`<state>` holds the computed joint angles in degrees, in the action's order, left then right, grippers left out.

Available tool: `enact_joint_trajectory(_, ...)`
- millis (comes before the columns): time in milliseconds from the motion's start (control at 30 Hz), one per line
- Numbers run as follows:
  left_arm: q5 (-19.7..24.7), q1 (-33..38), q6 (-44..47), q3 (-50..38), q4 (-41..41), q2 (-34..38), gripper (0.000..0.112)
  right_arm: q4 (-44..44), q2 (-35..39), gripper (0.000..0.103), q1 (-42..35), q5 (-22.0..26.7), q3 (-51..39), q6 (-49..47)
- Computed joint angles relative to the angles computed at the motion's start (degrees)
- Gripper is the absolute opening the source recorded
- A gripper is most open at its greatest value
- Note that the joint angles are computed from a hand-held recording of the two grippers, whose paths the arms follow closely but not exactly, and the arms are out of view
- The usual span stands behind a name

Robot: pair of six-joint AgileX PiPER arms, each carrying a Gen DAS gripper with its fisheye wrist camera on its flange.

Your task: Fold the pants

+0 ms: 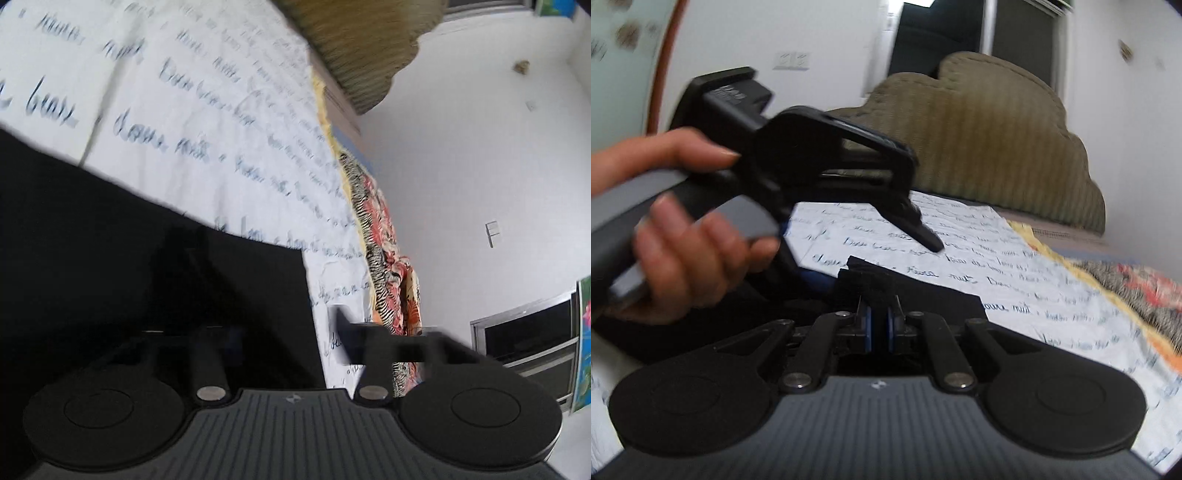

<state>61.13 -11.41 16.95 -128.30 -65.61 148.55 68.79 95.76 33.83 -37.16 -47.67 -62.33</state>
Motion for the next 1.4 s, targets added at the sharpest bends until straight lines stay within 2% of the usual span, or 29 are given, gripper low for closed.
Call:
enact_joint_trajectory(100, -1.7, -0.4, -0.3, 2.1, 2.4, -1.1, 0.019, 3.8, 2.2, 0.010, 1.8, -2.7, -1.7, -6.5)
enact_joint_trajectory(167, -2.1, -0.4, 0.5, 3.2, 1.9, -1.3, 0.018, 5.3, 2.8, 0.015, 2.5, -3.1, -2.3, -8.1)
enact_joint_trajectory(200, -2.8, -0.5, 1.7, 5.0, 1.5, -2.3, 0.017, 6.2, 3.1, 0.025, 2.7, -3.3, -2.8, -8.9)
enact_joint_trajectory(233, -3.3, -0.7, 2.6, 5.7, 1.5, -2.8, 0.017, 7.6, 3.6, 0.028, 2.9, -3.5, -3.4, -10.3)
enact_joint_trajectory(300, -4.7, -0.9, 5.8, 8.5, 1.3, -4.5, 0.017, 8.6, 3.8, 0.028, 2.0, -2.5, -3.8, -11.6)
enact_joint_trajectory(333, -5.9, -1.0, 7.5, 10.3, 1.3, -5.8, 0.017, 10.1, 3.7, 0.023, 2.0, -2.0, -4.1, -12.4)
enact_joint_trajectory(400, -9.0, -1.2, 12.2, 14.8, 1.6, -8.8, 0.015, 10.6, 3.1, 0.006, 1.4, -0.4, -4.3, -12.9)
enact_joint_trajectory(567, -16.5, -0.3, 23.9, 27.6, -1.5, -17.1, 0.015, 11.5, 3.3, 0.006, 5.4, -4.6, -5.3, -17.5)
enact_joint_trajectory(733, -21.7, 1.8, 29.2, 35.0, -2.3, -22.0, 0.015, 12.6, 4.8, 0.006, 8.2, -4.4, -8.0, -19.6)
enact_joint_trajectory(867, -25.9, 3.9, 34.6, 41.6, -3.3, -26.7, 0.015, 12.9, 6.0, 0.006, 10.0, -2.5, -10.6, -20.3)
enact_joint_trajectory(1033, -33.3, 5.3, 38.7, 45.9, -1.1, -29.5, 0.015, 12.9, 9.2, 0.006, 11.6, 1.4, -14.9, -21.5)
enact_joint_trajectory(1267, -35.6, 8.1, 40.5, 47.5, 0.0, -29.7, 0.015, 13.7, 12.5, 0.006, 12.5, 5.4, -19.2, -22.7)
enact_joint_trajectory(1400, -38.6, 7.9, 34.7, 48.0, 6.4, -30.5, 0.015, 18.2, 14.8, 0.007, 11.6, 7.9, -23.1, -28.4)
